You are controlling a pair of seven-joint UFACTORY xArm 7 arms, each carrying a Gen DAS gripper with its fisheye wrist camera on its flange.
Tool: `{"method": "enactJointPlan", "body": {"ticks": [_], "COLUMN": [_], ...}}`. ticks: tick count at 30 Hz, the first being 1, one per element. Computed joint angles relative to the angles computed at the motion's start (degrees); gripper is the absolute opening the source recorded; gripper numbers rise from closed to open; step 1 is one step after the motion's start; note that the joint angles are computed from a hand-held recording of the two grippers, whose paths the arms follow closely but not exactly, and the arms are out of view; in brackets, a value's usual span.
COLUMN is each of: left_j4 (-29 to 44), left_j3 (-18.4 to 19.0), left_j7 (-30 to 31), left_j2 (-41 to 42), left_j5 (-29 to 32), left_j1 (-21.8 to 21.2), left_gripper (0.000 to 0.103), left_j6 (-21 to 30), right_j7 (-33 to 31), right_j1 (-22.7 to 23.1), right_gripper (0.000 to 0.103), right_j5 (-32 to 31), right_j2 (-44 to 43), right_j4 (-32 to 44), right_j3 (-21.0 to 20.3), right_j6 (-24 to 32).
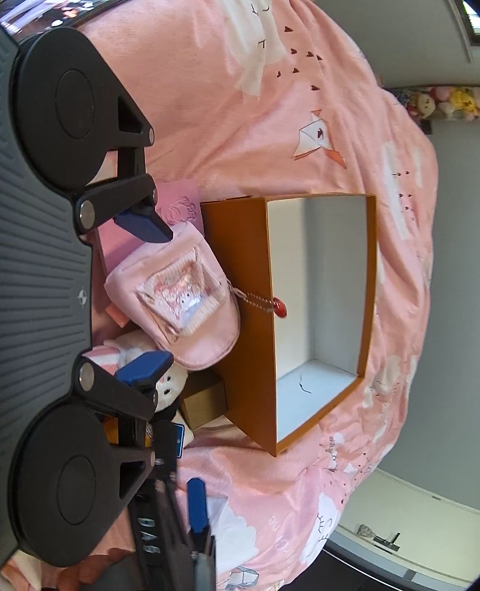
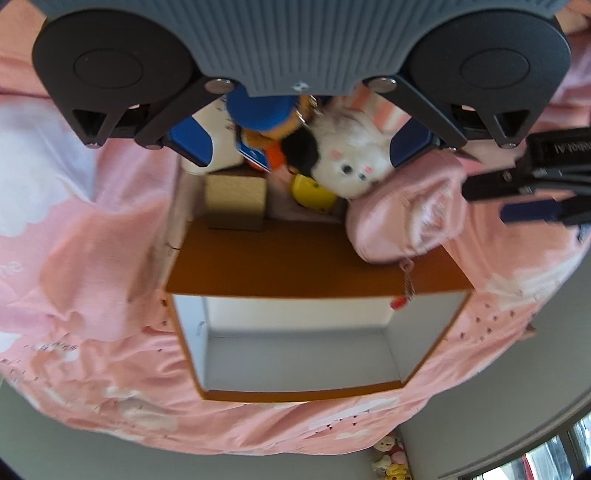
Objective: Organize objects
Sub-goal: 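Move the left gripper toward the small pink backpack in front of the box, then grasp the pink backpack by its top with the left gripper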
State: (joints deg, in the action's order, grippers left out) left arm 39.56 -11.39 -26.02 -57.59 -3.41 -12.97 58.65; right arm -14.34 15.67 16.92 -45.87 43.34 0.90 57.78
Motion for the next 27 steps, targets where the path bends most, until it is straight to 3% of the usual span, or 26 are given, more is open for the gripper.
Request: {"method": "enactJointPlan", "body": {"ticks": [2,4,10,20,25,27], "left_j4": [0.13,0.07,-0.84,-2.81,-3.32,-3.28], "left_j3": [0.33,0.26,-0.21,-7.91,-8.3,-7.71], "left_j7": [3.14,6.7,13.33,18.16,15.62,14.74], "left_j2": [0.71,1.74,5.15,9.7,10.38,9.91], "left_j5": [1.16,2.26,3.42,13.67,14.66,14.21], "left_j1": [-1.01,-2.09,-3.66,-3.11,-3.75,-4.15], "left_gripper": [0.071,0.07,0.069,0.071,0.055,0.042], "left_j6": [-0.32,-1.09,-2.96,-6.3,-7.2,-6.96], "right_j7": [0.17,-0.32,-1.18,-1.95,-2.99,-3.51], "right_j1": [0.75,1.29,1.63,0.82,0.77,0.69], "right_gripper": [0.097,0.082,0.061,0.059,0.059,0.059], "right_j5": [1.52,2.29,2.67,4.25,5.5,5.88], "right_j2": [2.5,4.43,8.59,12.21,13.4,13.75], "right_j4": [1.65,2.71,4.25,4.89,5.12,5.16], "right_j3": [-0.59,-0.5,0.14,-0.17,-0.58,-0.7], "right_j6": [0.08,-0.43,-1.23,-0.51,-0.22,-0.08]}}
